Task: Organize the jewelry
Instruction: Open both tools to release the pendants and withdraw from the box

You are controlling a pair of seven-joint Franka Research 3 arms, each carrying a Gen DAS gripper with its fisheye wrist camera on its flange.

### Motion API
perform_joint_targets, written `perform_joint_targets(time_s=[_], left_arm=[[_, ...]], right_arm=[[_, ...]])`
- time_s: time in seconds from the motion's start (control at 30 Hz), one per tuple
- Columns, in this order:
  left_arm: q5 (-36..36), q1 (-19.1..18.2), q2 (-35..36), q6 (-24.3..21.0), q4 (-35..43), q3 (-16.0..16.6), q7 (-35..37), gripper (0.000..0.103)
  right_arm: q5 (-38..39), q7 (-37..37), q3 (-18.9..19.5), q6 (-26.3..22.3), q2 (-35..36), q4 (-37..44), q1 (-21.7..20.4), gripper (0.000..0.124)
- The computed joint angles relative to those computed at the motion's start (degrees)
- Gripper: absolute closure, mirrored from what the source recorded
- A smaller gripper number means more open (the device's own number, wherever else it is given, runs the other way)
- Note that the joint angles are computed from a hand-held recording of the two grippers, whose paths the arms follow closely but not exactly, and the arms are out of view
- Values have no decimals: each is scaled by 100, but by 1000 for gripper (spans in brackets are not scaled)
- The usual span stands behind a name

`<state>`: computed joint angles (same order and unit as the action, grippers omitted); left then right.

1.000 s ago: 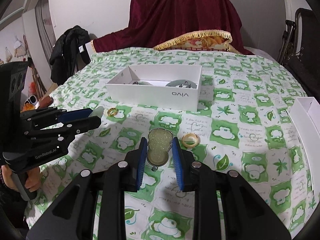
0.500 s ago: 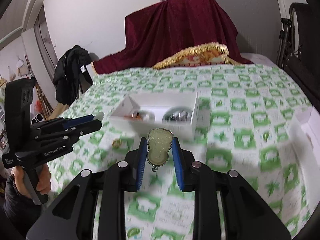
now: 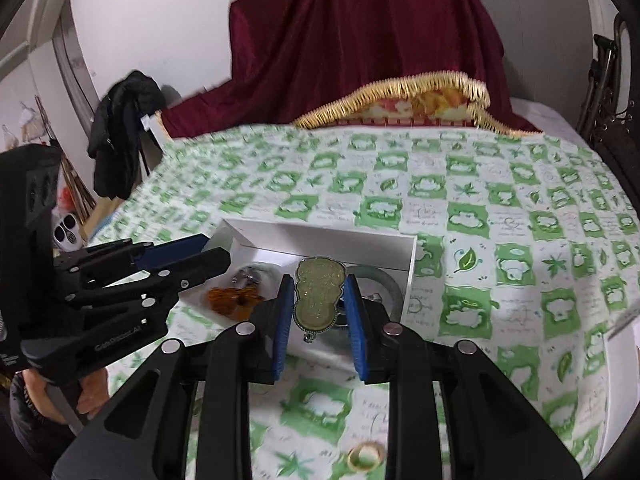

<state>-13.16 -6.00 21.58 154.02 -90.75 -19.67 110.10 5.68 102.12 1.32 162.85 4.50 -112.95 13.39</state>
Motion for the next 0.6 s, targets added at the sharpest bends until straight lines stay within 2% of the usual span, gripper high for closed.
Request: perform_joint_targets(time_s=[0.17, 0.27, 0.33, 0.43, 0.5, 0.6], left_arm=[[280, -126, 242, -145, 212, 112, -166, 77], [407, -151, 322, -107, 239, 141, -294, 77], [355, -78, 330, -74, 220, 68, -264, 75], [292, -27, 294, 62, 165, 16, -263, 61], [144, 81, 193, 216, 30, -94, -153, 59], [-73, 182, 39, 431, -169, -197, -31, 45]], right_arm=[[-222, 163, -81, -227, 268, 233, 18, 99], [-59, 63, -67, -277, 343, 290, -12, 98], [248, -62, -24, -111, 324, 216, -72, 97], [421, -131, -34, 46, 256, 129, -84, 97], [438, -110, -44, 144, 187, 60, -77, 97], [408, -32, -52, 280, 82, -35, -59, 95]])
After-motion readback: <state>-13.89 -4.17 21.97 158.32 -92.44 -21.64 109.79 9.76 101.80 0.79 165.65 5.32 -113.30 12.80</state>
